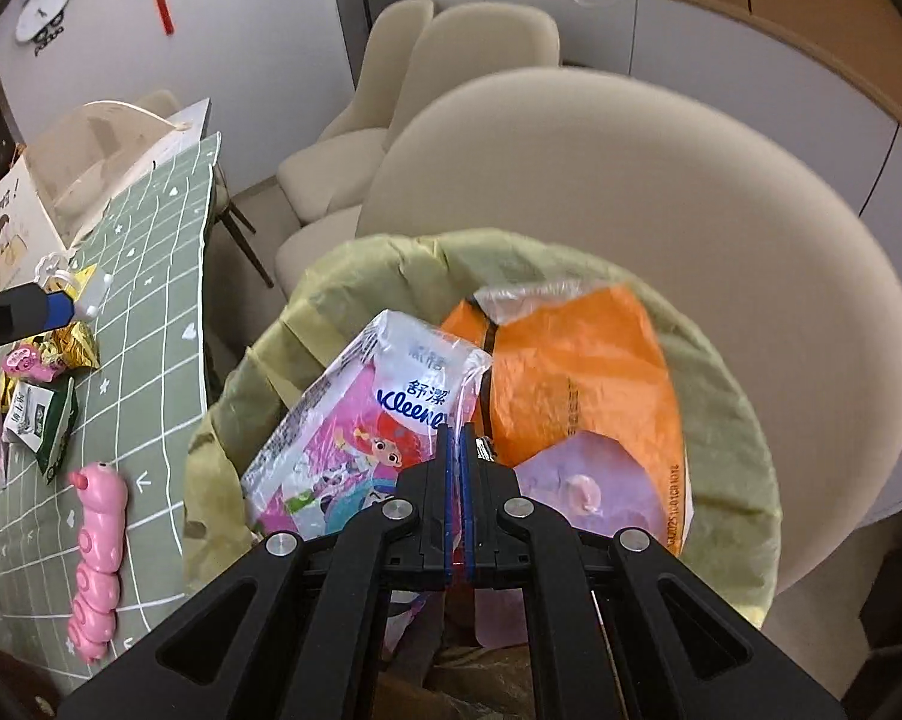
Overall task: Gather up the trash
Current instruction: 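Carry the red wrapper and tissue pack over the trash bag and open both tools, then grasp the white-green milk carton on the table with the right tool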
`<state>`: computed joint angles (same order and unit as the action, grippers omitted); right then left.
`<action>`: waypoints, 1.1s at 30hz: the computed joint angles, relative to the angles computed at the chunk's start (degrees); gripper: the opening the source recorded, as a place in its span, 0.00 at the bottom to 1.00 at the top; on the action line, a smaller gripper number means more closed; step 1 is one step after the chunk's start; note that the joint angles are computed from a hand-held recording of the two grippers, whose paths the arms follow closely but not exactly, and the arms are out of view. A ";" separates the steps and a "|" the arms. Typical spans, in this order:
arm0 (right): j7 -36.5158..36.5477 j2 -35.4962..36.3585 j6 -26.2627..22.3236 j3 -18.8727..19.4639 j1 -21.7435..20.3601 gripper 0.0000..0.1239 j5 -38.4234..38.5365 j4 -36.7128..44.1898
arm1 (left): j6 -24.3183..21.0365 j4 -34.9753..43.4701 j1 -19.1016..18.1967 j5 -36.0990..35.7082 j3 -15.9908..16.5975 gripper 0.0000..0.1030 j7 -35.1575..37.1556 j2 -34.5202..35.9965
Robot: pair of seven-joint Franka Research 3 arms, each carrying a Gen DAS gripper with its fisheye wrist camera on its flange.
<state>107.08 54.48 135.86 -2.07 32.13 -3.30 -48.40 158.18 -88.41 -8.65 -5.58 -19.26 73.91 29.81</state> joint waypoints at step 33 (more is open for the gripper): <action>23.91 -19.67 27.11 -3.02 11.37 0.37 -17.07 -30.25 | 12.56 -55.09 9.45 39.88 12.16 0.52 -46.80 -42.04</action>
<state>130.99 34.81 162.97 -5.09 43.49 -20.37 -78.65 170.74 -143.50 0.80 34.30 -7.10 27.11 -12.23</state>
